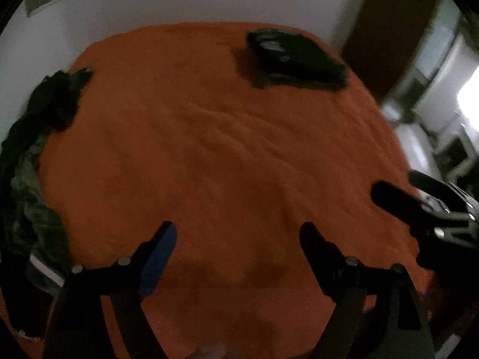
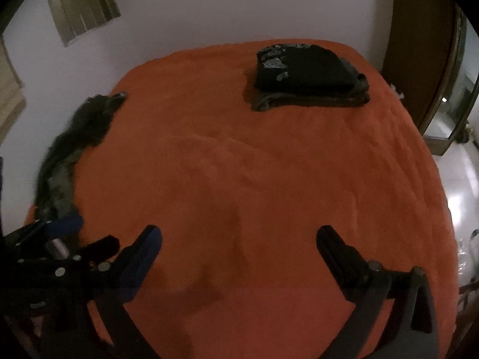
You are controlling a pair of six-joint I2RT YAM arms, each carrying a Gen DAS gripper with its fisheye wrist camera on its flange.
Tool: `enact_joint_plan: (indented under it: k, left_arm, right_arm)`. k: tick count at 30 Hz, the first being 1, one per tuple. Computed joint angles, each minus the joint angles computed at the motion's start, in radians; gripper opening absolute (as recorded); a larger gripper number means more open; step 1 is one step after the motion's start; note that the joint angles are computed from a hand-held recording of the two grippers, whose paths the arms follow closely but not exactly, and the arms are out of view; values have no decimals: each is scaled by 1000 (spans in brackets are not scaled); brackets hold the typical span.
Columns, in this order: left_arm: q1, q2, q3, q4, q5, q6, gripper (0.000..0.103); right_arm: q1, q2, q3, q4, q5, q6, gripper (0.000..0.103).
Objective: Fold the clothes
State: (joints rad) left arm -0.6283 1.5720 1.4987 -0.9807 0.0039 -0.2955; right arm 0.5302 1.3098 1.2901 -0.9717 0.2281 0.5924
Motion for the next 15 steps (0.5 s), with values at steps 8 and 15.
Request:
enact_joint_plan:
  k: [8,15]
  left_arm:
    - [-77,-282,-87,-139,-100,-288,103]
    - [-420,-367,-7,-384,-438,-514,103]
  right_arm:
    - [396,-124,119,-316,269,433,103]
    - [650,-126,251,-590,392,642,103]
